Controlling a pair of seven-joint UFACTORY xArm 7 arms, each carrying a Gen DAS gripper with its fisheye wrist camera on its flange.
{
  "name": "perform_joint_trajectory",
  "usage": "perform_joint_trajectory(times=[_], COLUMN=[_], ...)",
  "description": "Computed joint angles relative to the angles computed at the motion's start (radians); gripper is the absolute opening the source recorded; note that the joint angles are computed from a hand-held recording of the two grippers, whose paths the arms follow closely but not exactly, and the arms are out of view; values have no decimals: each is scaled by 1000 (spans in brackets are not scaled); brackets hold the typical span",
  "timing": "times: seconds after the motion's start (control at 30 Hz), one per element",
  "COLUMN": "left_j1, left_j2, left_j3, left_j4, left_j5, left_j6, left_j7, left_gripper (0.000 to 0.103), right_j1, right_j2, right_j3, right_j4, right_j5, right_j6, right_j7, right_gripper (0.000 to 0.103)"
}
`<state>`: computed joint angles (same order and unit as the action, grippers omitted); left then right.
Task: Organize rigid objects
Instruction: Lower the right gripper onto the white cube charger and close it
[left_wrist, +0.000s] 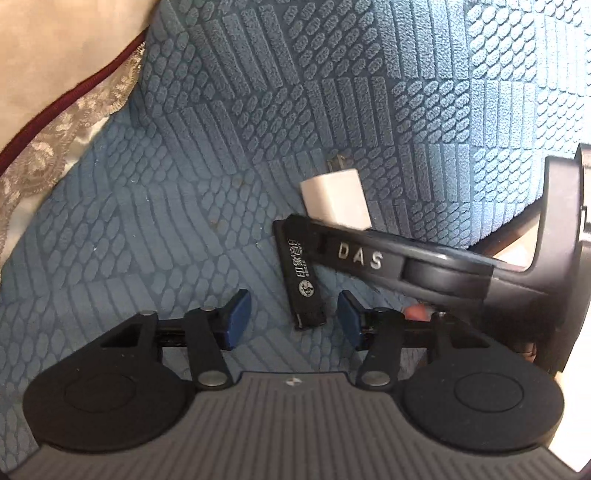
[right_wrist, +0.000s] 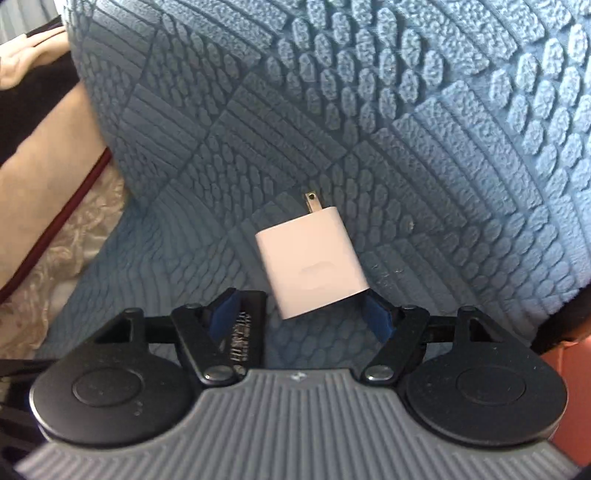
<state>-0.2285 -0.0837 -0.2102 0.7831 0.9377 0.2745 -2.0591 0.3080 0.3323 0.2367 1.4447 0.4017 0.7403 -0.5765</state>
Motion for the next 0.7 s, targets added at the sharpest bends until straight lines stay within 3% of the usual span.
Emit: perform_joint_trajectory(times=[0.03, 0.07, 0.13, 0.33, 0.43, 0.7], left_j1=[2, 2, -1, -9, -10, -5], left_j2=[2, 9, 15, 18, 9, 10], left_j3=[2, 1, 4, 13, 14, 7], left_j4=[0, 8, 12, 12, 5, 6], left_j5=[0, 7, 14, 18, 17, 19], left_j6=[-9, -7, -8, -15, -21, -23], left_j7=[-2, -6, -6, -13, -7, 1], left_gripper=[50, 50, 48, 48, 48, 48], right_j1=[6, 16, 27, 2, -2, -25], right_j2=[-2, -3, 8, -15, -24, -33], right_j3=[-4, -11, -22, -16, -21, -30], right_j4=[-2, 2, 36, 35, 38, 60], right_j5=[-10, -30, -67, -61, -59, -26], right_j6=[-10, -9, 37, 66, 70, 88], right_j7=[15, 41, 93, 67, 66, 72], right_gripper=[63, 47, 26, 25, 15, 9])
